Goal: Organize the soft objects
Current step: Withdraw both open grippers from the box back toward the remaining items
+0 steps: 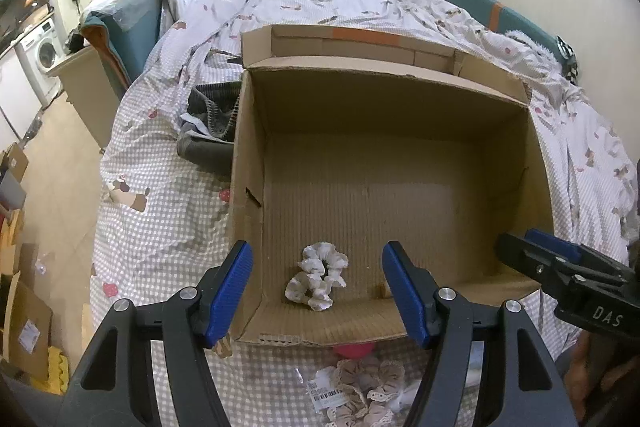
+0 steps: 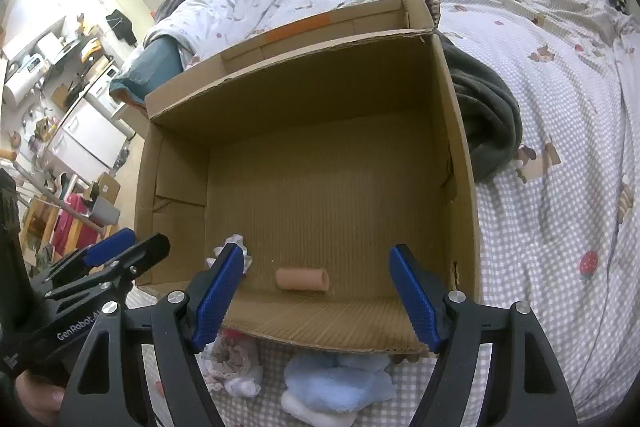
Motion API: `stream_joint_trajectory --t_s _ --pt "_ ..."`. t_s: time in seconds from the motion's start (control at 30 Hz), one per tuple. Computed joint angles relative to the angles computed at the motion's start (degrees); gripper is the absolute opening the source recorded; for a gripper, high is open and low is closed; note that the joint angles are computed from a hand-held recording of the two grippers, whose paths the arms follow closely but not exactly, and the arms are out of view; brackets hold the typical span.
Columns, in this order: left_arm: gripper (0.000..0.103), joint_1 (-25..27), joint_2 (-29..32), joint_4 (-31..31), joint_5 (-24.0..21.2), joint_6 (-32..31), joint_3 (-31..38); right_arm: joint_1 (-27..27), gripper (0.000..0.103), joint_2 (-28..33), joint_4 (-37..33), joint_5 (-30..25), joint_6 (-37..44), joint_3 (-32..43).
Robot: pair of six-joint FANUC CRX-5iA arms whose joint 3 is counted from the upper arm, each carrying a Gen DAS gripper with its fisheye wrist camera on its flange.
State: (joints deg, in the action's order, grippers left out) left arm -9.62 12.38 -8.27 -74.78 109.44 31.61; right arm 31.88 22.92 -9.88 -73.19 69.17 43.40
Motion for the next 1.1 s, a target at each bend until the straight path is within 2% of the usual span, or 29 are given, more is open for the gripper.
stream_joint_trajectory --t_s 0.17,0.4,0.67,0.8,1.1 --pt "0.065 -0.07 -1.21 -0.51 0.63 0.49 -0.80 -0.02 0.079 -0.14 0.69 0.15 -0.36 -0.28" --pt "0.065 -1.66 -3.20 -5.45 0.41 2.18 -0.66 0.14 0.079 -2.18 1.36 0.88 -0.57 -2.50" --pt "0.067 -2.22 -5.93 -7.64 -1.66 4.17 -2.27 0.12 0.079 -5.73 0.97 1.75 -0.79 -5.55" --pt "0.067 -4.21 -7.71 -12.22 -2.38 7.20 -2.85 0.79 0.079 -8.02 1.74 2.65 -1.42 -8.21" --pt "0.067 -3.45 -10.90 -9.22 -2.69 7.80 -6.71 2.22 0.079 -12.93 2.81 5.16 -2.92 -14.18"
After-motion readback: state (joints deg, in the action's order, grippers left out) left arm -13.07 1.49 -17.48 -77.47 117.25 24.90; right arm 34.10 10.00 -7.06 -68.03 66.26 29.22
